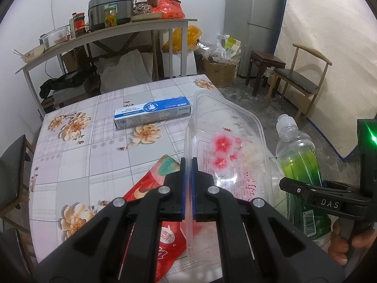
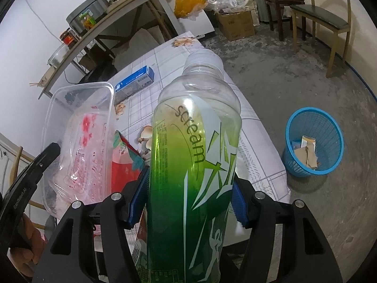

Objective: Collect trash

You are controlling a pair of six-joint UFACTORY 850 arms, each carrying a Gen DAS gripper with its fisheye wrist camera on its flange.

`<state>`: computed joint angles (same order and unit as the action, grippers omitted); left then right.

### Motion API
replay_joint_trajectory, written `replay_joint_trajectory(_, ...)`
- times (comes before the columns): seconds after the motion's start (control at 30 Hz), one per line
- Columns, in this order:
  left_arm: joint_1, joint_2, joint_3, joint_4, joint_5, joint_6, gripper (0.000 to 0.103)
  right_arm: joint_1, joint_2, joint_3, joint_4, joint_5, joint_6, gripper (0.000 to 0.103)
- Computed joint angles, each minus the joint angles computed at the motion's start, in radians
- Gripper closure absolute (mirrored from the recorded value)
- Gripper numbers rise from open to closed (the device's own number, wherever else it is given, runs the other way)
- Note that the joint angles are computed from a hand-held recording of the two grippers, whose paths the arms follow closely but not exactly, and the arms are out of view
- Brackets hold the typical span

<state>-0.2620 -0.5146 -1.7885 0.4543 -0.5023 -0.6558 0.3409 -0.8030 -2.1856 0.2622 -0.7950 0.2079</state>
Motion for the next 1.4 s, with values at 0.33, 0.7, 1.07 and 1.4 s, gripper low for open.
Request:
replay_joint_trajectory(0.33,-0.024,-0.013,-0.027,0.027,-0.009,-0.007,0.101,-0.026,0.065,0.105,0.025,0.055,-0.011,0.043)
replay_joint_trajectory(0.7,-0.049,-0.092,-0.143,-0.023,-0.039,0.07,0.101,-0.066,0.09,0.152,0.033,0.078,0.004,0.043)
replay_joint_trajectory(1.07,-0.067,-0.222,-0.337,-0.103,-0.108,0.185,0.101,-0.109,0.077,0.152,0.034,0.076,0.036,0.043)
replay_joint_trajectory(1.4,-0.073,-0.416,-0.638,-0.243,-0.225,0.347,0.101,-0.163,0.066,0.148,0.015,0.075,0.099,0.043)
